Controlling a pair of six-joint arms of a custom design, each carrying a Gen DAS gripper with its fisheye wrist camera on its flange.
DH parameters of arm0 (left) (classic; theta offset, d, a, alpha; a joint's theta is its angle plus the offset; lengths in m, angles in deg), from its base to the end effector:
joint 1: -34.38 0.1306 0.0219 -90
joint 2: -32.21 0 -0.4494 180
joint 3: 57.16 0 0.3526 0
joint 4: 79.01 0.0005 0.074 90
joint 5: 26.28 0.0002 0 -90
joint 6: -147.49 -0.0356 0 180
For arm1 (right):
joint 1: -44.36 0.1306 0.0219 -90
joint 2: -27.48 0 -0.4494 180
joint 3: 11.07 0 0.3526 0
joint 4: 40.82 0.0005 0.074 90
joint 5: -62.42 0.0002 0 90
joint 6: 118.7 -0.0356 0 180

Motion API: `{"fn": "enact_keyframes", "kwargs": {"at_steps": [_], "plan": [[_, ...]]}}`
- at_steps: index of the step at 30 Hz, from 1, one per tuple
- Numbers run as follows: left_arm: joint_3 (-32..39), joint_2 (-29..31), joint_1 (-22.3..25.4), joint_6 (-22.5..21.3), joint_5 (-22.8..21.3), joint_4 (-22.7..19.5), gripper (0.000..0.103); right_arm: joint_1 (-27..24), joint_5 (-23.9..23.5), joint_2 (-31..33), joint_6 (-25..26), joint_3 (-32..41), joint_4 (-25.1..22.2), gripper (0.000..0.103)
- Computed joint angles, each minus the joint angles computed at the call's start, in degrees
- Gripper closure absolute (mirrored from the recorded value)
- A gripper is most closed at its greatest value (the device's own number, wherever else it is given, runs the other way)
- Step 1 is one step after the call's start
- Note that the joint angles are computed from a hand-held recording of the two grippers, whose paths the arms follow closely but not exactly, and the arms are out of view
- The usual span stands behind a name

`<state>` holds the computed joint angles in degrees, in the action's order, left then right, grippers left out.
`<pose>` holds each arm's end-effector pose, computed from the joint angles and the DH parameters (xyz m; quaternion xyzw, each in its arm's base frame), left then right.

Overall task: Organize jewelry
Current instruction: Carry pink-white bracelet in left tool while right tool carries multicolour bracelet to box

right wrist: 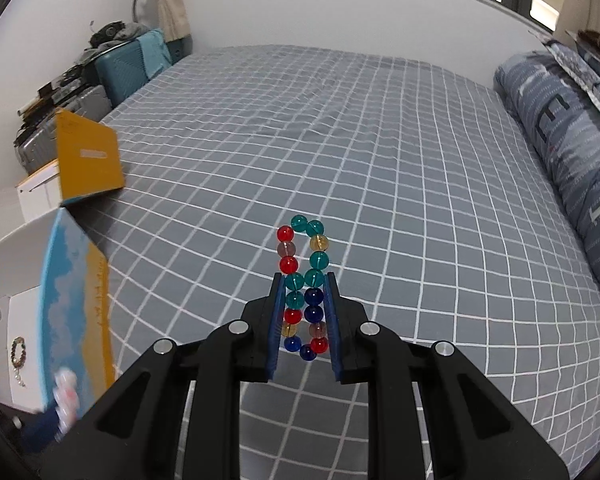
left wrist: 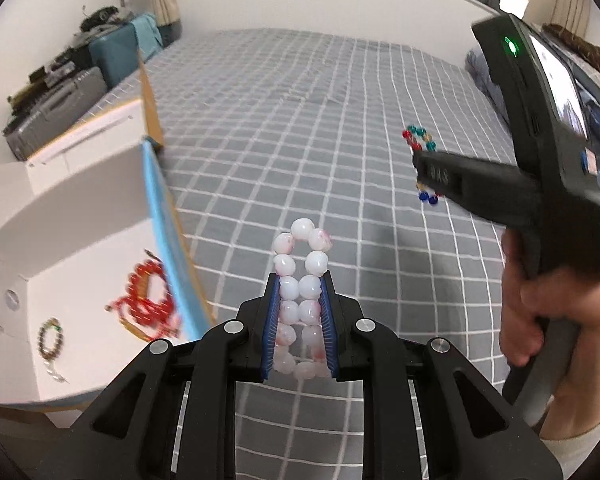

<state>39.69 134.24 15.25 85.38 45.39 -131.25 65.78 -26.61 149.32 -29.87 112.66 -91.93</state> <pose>0.4991 -0.1618 0.4474 -0.1169 0.9414 0.0297 0.3149 0.6361 0.2483 0.4409 -0.1619 0.9232 0.0605 0.3432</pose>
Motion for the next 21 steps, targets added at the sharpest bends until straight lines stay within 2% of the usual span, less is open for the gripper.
{"fn": "enact_keyframes", "kwargs": {"at_steps": [8, 21], "plan": [[-0.3, -3.6, 4.2, 0.5, -2.4, -2.8, 0.084, 3.4, -0.5, -1.6, 0.4, 0.7, -1.2, 0.085], [-5.3, -9.3, 15.7, 0.5, -3.3, -4.9, 0.084, 12.8, -1.8, -1.0, 0.5, 3.0, -2.5, 0.085]]}}
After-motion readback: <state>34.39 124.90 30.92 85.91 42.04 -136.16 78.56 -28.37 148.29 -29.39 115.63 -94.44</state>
